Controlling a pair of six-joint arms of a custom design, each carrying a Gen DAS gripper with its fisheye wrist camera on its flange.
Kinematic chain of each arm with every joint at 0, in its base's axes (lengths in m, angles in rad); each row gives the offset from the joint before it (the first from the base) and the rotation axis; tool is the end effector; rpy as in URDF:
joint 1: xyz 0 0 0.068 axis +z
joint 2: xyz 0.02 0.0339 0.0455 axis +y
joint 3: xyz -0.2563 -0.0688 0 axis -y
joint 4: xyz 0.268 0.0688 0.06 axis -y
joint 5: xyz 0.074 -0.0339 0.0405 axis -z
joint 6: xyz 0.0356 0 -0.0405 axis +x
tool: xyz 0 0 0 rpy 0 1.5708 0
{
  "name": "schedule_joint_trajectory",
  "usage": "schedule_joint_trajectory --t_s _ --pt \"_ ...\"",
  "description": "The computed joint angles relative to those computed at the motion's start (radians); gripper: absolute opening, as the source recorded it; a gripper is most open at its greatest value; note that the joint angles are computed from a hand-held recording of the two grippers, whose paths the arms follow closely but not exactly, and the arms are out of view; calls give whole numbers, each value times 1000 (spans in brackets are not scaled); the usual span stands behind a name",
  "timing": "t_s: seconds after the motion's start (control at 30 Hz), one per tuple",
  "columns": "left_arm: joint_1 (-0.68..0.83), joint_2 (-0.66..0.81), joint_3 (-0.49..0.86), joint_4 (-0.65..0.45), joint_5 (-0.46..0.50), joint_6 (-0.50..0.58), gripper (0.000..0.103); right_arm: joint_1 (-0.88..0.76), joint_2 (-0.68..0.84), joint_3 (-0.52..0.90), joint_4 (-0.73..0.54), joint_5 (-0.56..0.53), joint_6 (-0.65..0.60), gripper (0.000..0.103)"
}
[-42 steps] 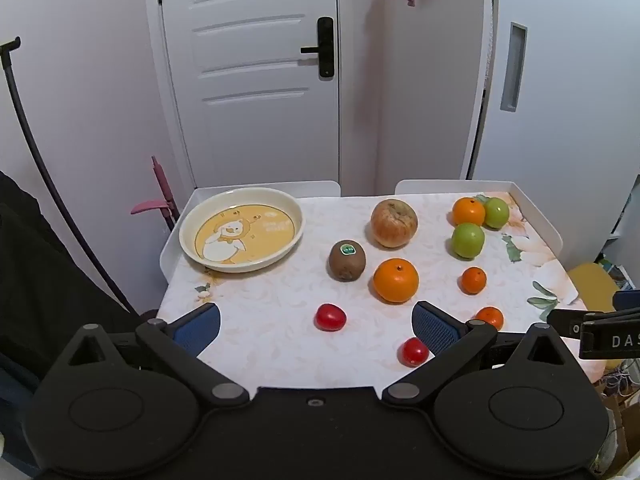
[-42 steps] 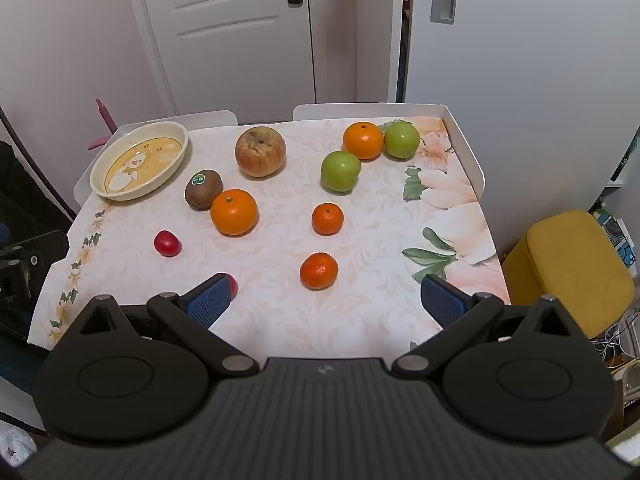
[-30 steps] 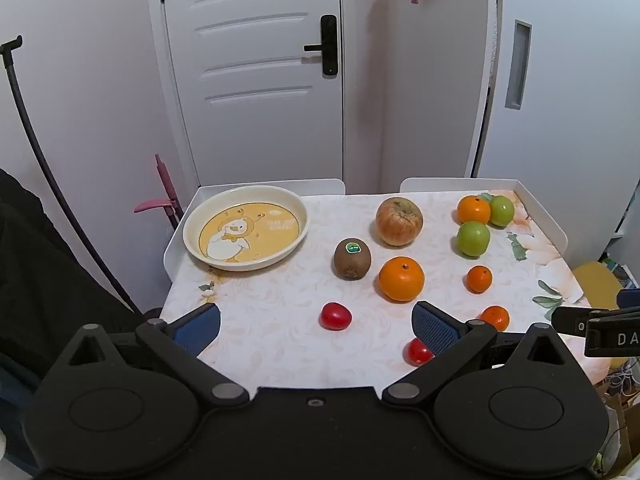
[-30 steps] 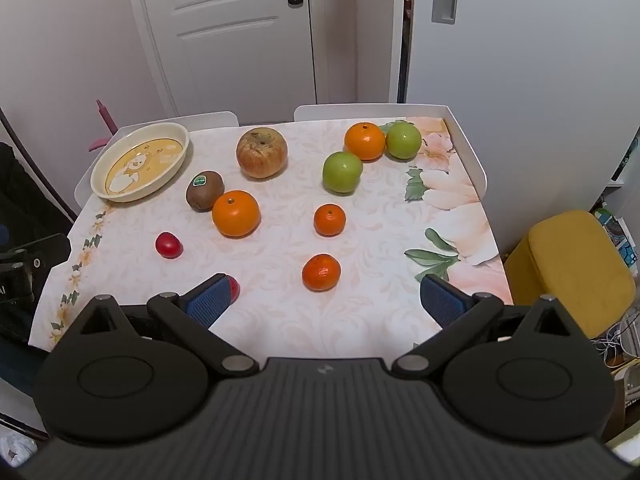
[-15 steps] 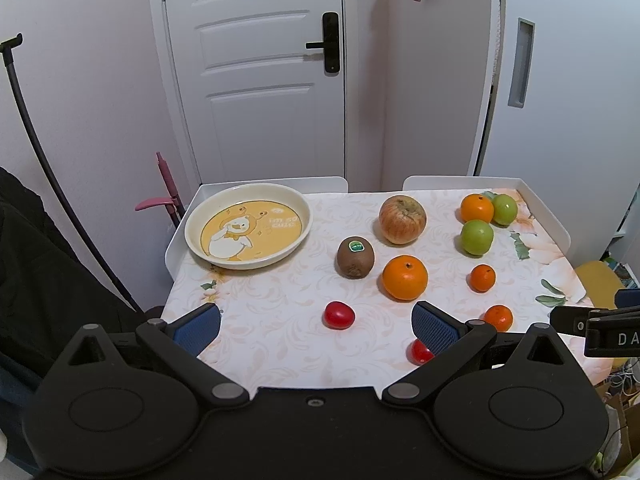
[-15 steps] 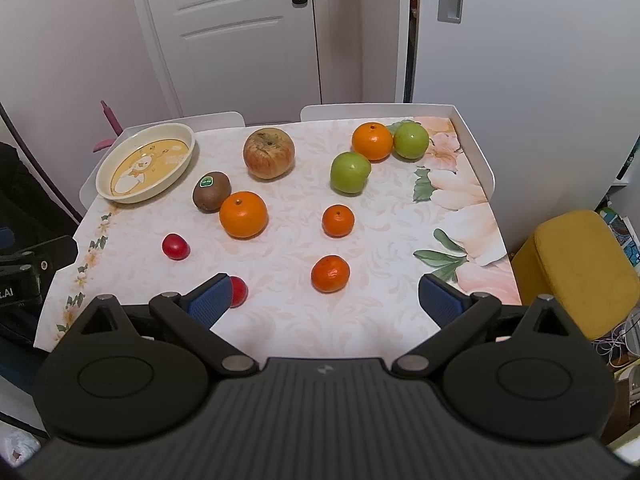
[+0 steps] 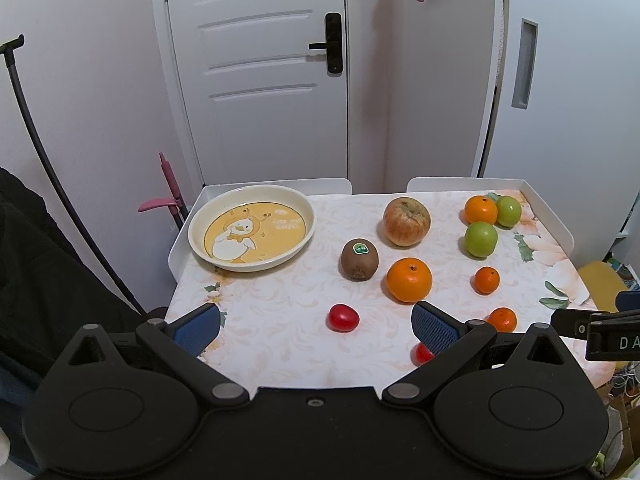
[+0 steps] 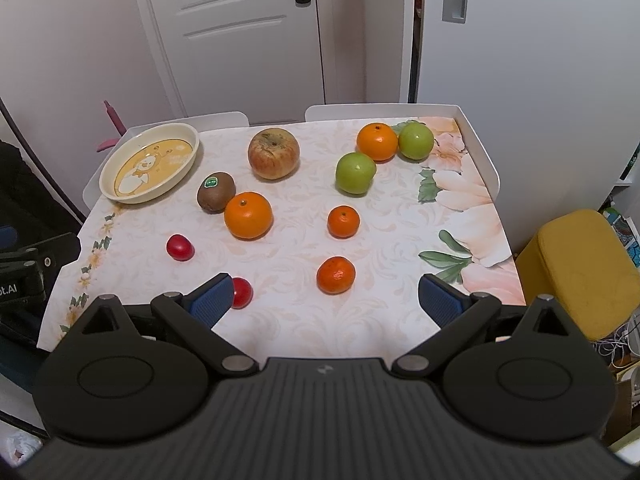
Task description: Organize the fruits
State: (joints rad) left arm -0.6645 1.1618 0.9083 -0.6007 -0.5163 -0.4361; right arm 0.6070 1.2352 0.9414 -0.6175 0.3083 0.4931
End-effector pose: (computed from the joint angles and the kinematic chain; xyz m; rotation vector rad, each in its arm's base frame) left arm 0.2167 -0.1474 0.2604 0.0358 2.2866 0.0665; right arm 0.2325 0.1483 0.2500 -0.0093 2.4266 0.1125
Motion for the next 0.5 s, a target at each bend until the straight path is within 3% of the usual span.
schedule_joint_trajectory --t_s 0.5 --pt "-15 17 24 -13 -16 -5 103 -1 3 6 0 -4 1 103"
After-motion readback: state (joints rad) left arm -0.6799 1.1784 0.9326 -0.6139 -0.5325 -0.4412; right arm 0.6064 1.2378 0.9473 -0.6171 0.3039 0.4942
